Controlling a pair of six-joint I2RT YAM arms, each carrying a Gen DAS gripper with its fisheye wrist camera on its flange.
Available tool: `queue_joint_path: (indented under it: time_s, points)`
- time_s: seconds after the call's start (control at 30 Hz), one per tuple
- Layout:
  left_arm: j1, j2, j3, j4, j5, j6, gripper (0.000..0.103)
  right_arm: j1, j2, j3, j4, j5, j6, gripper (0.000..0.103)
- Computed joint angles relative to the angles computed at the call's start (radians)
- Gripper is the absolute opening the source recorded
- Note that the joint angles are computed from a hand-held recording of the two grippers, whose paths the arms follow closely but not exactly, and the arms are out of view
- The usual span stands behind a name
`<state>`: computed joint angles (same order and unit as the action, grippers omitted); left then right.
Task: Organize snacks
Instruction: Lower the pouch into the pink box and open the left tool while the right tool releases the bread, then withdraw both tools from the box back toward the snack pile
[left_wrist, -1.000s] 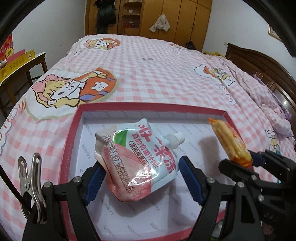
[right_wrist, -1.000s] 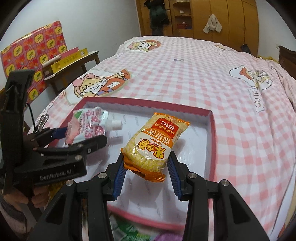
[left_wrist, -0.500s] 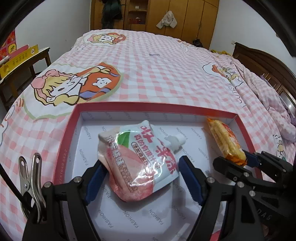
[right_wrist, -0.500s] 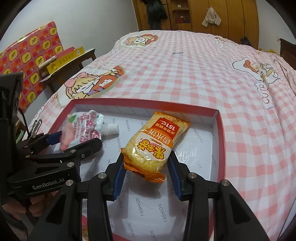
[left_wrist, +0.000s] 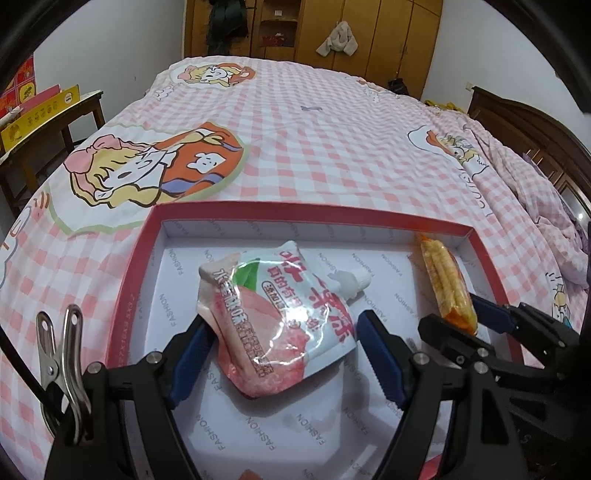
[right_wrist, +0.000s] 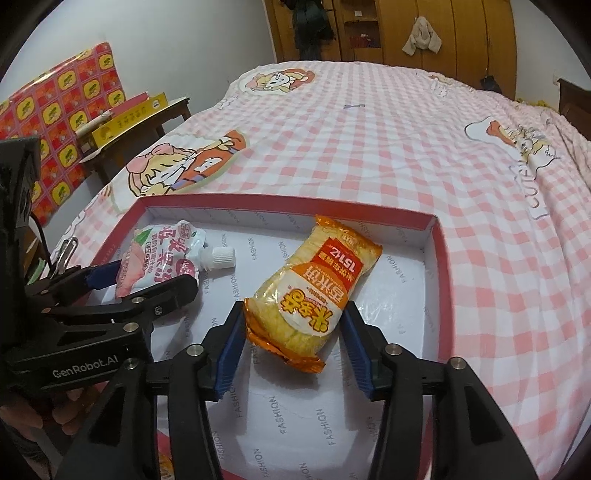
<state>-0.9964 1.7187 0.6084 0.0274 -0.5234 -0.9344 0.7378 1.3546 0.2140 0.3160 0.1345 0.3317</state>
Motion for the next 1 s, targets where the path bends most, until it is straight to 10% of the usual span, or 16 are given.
queue_joint_path:
  time_s: [0.47, 1.0]
  points:
    - [-0.148, -0.170, -0.017, -0.209, -0.111, -0.139, 0.085, 0.144, -0.347, -0.035, -0.265, 0.101, 0.069, 0.067]
    - [-0.474, -0.291, 0.047, -0.663, -0.230, -0.533, 0.085, 0.628, -0.699, -0.019, -0.730, 0.414, 0.455, 0.067]
